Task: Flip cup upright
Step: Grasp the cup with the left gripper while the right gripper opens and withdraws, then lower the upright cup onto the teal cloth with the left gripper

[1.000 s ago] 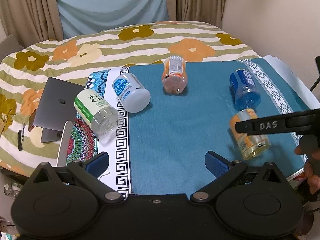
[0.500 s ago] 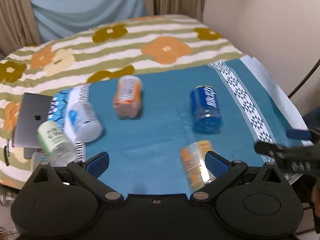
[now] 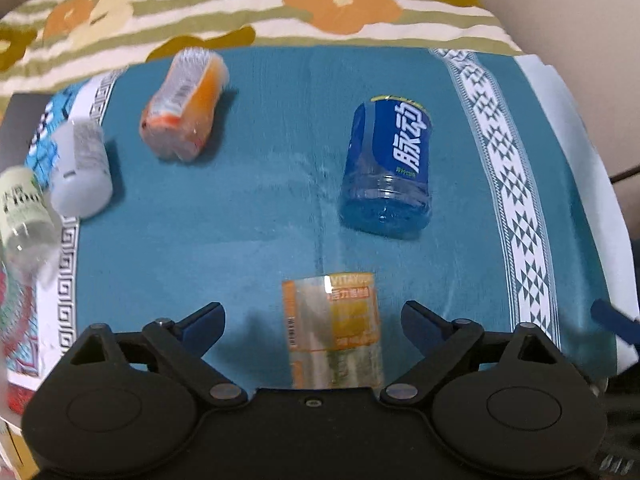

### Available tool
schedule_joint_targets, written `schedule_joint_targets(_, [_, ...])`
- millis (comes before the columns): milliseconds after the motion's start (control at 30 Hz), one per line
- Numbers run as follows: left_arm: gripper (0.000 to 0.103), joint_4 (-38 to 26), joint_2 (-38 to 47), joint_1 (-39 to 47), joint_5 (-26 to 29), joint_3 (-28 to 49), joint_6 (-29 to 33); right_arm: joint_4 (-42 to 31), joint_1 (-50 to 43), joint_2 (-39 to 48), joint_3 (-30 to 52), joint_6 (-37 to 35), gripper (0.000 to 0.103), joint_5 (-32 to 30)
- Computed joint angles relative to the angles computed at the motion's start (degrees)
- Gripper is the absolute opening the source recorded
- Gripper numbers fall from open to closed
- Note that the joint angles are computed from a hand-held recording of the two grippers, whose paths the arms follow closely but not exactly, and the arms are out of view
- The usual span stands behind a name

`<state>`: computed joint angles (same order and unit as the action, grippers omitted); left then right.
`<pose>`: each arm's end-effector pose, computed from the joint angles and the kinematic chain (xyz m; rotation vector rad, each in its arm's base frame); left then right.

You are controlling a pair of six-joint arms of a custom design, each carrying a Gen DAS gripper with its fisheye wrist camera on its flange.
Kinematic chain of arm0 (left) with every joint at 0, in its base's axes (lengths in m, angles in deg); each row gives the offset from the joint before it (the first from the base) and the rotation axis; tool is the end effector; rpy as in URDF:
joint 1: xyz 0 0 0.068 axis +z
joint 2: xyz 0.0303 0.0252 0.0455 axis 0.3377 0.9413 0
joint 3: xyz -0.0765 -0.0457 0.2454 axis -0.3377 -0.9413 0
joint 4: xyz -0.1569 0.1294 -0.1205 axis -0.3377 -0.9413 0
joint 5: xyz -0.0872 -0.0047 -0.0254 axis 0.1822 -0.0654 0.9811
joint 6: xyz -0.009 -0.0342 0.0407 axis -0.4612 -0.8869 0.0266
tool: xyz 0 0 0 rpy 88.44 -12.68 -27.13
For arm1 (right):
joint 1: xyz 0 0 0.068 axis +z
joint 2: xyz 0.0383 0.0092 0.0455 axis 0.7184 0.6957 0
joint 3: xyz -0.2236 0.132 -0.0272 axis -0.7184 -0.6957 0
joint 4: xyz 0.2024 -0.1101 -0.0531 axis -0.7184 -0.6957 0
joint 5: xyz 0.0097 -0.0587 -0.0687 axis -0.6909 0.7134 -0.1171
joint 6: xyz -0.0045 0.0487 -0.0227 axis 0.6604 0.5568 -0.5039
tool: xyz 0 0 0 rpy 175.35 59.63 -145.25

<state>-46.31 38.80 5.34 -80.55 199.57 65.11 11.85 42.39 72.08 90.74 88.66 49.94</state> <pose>0.3632 -0.0942 0.2843 0.3408 2.8942 -0.0854 0.2084 -0.0069 0.2766 0.2056 2.4821 0.2495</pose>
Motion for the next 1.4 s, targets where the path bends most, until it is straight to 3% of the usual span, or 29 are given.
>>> schedule_joint_targets(133, [0.095, 0.51, 1.37, -0.72, -1.14, 0.17, -2.55, 1.68, -1.27, 0.21, -2.25, -2.74, 0.103, -3.66])
schedule_joint_targets(233, [0.084, 0.23, 2.82, -1.22, -1.95, 1.44, -3.81, 2.58, -3.02, 1.51, -3.08, -4.14, 0.103, -7.25])
schedule_joint_targets(367, [0.081, -0.61, 4.17, -1.28, -1.39, 2.27, -4.98, 3.25, -4.09, 3.08, -3.4, -5.4, 0.103, -10.01])
schedule_joint_targets(500, [0.064, -1.28, 5.03, -1.02, 0.12, 2.27, -5.65, 3.68, -3.87, 3.97, -3.33, -5.79, 0.103, -10.8])
schedule_joint_targets(833, [0.062, 0.89, 1.64, 0.66, 2.99, -1.39, -4.12, 3.75, -3.38, 3.8, -3.76, -4.69, 0.103, -11.46])
schedule_joint_targets(1000, [0.062, 3.48, -4.32, 2.38, 3.16, -4.66, -1.32, 3.67, -2.55, 2.69, -3.28, -3.08, 0.103, -11.15])
schedule_joint_targets(1100, [0.062, 12.4, -13.01, 3.96, 2.96, -14.45, 0.94, 3.86, -1.62, 2.14, -2.96, -1.63, 0.103, -11.04])
schedule_joint_targets(1200, [0.062, 28.57, -24.04, 4.75, 1.26, -31.35, 3.27, 4.21, 0.22, 1.68, -2.93, -0.32, 0.103, -10.52])
schedule_joint_targets(1400, [0.062, 58.49, -35.13, 4.22, -1.08, -58.26, 2.2, 6.32, 6.42, 1.39, -5.13, 1.85, 0.103, -7.21])
